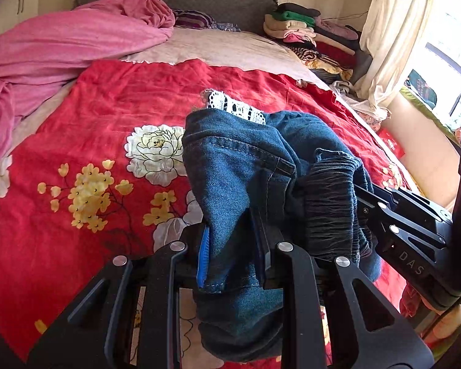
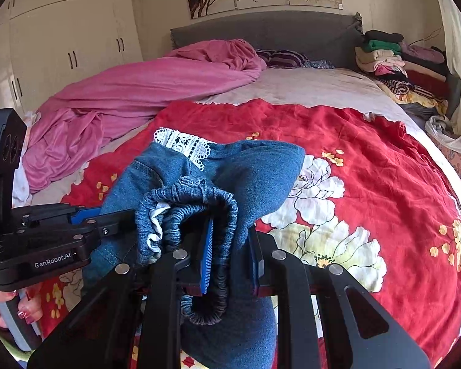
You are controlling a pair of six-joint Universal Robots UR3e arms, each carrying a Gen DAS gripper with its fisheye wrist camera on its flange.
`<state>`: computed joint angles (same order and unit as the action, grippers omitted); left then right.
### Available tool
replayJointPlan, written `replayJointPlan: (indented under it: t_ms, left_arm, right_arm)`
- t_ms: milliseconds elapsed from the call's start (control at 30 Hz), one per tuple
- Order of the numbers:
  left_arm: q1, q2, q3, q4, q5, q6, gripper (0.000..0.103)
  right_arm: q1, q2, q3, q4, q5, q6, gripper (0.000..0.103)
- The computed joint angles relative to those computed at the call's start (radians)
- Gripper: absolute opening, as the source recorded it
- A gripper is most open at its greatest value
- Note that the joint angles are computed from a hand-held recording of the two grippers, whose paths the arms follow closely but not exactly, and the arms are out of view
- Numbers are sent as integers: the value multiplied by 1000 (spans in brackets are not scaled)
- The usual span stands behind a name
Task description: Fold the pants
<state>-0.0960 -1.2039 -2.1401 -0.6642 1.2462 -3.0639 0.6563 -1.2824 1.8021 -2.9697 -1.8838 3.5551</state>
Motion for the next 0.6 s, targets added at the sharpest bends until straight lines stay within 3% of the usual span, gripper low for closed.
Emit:
replayJointPlan:
  t_ms: [367,467,600]
  left_arm:
    - [6,-104,-52,105,20,-7,17]
    - [14,-110,-66,115,15,-2,18]
    - [17,-109,-79,121,18,0,21]
  right_arm:
    - [-73,63,1,62,79,65,22]
    - [-101,65,22,84,112,111,29]
    - [-113,55,58,81,110,153,47]
